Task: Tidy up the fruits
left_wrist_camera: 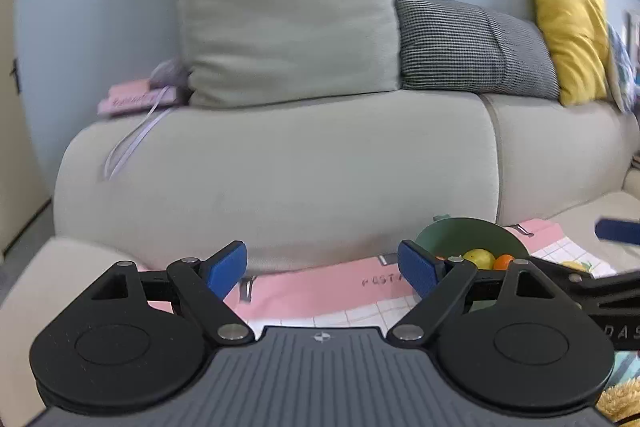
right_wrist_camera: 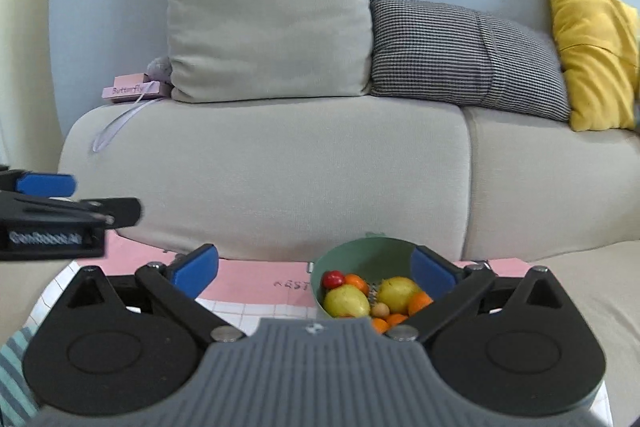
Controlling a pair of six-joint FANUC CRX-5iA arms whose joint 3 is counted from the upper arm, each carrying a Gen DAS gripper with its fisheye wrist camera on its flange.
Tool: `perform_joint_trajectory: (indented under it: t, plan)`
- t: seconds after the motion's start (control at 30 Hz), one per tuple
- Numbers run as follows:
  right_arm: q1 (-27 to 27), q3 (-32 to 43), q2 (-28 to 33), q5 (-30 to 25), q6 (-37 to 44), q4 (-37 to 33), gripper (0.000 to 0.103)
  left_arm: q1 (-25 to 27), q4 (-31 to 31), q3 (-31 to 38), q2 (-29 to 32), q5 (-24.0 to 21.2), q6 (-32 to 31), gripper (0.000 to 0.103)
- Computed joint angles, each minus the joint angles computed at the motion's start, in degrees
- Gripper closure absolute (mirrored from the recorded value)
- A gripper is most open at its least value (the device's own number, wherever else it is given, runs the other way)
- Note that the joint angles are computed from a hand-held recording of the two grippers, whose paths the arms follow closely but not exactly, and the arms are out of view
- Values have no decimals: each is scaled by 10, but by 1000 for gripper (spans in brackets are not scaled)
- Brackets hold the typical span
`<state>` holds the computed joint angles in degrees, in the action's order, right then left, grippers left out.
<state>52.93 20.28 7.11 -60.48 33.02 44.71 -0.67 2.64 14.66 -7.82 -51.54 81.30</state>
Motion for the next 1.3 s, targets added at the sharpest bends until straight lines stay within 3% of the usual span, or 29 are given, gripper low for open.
perform_joint_trajectory:
  t: [0.23, 0.8, 1.3]
  plan:
    - [32, -57, -23, -17, -43, 33, 4, -29, -127, -9, -29, -39, 102, 3]
    - [55, -73, -28, -50, -30, 7, 4, -29, -119, -28, -38, -107, 92, 3]
    - [53, -76, -28, -45, -28, 5, 4, -23, -115, -27, -39, -110, 85, 3]
